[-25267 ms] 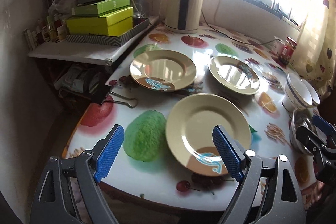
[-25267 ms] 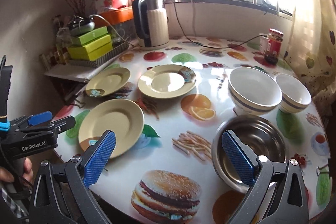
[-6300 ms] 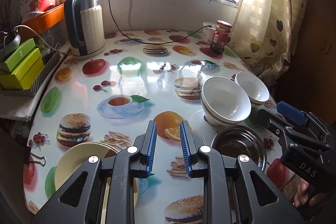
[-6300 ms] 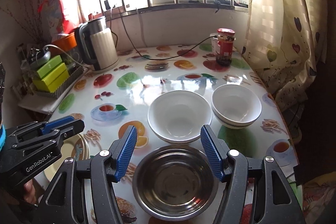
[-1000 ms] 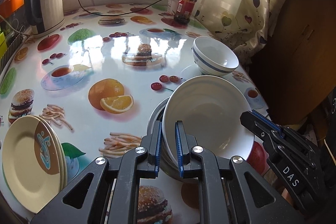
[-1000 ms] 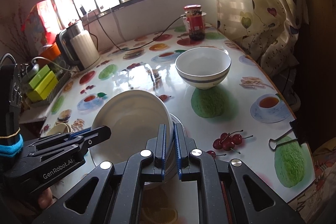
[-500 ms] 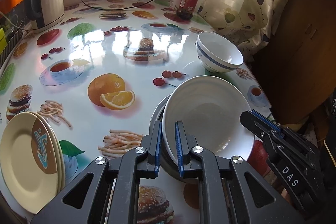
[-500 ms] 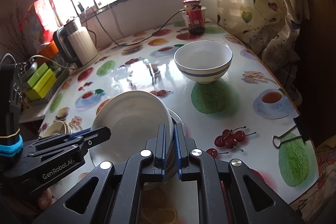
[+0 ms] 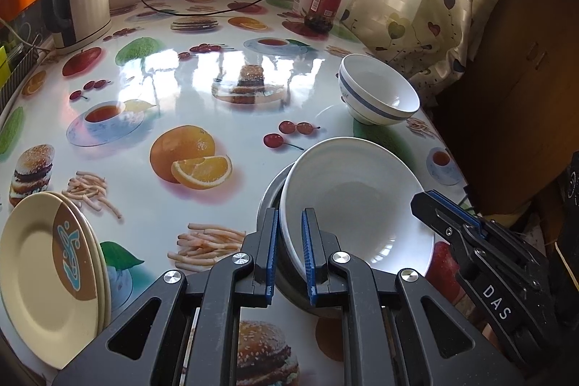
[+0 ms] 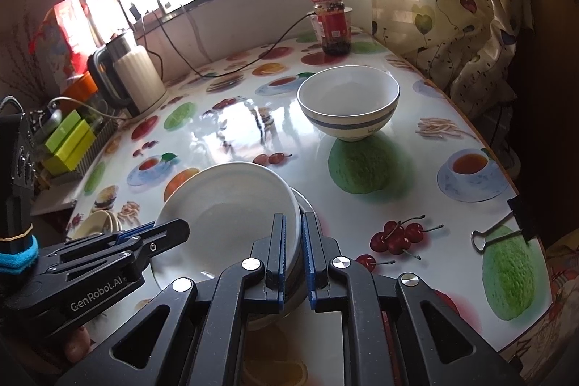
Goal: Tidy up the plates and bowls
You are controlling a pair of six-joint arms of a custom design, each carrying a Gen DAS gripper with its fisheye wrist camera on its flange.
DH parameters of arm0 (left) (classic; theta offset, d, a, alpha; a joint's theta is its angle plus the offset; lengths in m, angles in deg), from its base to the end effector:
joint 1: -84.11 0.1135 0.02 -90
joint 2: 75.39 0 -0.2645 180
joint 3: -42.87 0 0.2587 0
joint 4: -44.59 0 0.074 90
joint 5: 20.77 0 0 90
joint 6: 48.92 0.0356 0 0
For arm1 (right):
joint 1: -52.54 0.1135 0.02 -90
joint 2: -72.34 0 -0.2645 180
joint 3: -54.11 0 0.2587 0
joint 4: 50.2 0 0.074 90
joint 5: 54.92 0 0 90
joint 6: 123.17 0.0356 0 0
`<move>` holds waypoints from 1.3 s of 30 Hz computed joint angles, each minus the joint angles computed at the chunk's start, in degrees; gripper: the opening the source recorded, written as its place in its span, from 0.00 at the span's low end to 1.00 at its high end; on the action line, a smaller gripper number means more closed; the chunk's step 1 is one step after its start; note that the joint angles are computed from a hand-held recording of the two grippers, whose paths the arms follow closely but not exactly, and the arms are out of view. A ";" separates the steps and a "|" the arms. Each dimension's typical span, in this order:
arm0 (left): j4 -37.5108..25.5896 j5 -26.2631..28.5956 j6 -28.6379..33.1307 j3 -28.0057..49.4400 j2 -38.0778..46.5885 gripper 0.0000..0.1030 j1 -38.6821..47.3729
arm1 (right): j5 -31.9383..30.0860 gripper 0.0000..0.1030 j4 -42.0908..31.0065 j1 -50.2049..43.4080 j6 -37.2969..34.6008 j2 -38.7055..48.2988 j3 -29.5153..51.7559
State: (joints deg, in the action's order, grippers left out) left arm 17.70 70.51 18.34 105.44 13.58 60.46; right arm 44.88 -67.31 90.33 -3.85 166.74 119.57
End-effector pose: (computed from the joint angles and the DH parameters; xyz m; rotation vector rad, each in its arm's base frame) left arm 0.2859 -0.1261 0.1751 0.0296 2.5378 -0.3577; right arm 0.2743 0.2050 0.1735 -0.0940 2.3877 0.3620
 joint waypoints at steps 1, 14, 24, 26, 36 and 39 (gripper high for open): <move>0.05 -0.01 0.10 0.00 0.02 0.13 0.03 | 0.00 0.11 0.01 -0.01 0.01 -0.03 -0.02; -0.10 -0.18 0.24 0.06 -0.58 0.13 0.05 | -0.04 0.13 -0.38 0.00 0.21 -0.05 0.25; -0.42 -1.04 1.10 0.54 -1.21 0.30 0.32 | 0.35 0.22 -0.93 0.01 0.44 -0.54 0.84; -0.44 -1.04 1.29 0.81 -1.16 0.32 0.40 | 0.46 0.25 -1.04 -0.15 0.46 -0.88 0.90; -1.25 -1.57 3.72 5.18 0.41 0.32 0.87 | 1.25 0.27 -2.12 -2.31 -0.43 -1.52 2.70; -1.54 -0.98 4.60 7.26 1.81 0.32 1.48 | 1.36 0.28 -2.52 -3.38 -1.02 -1.20 3.80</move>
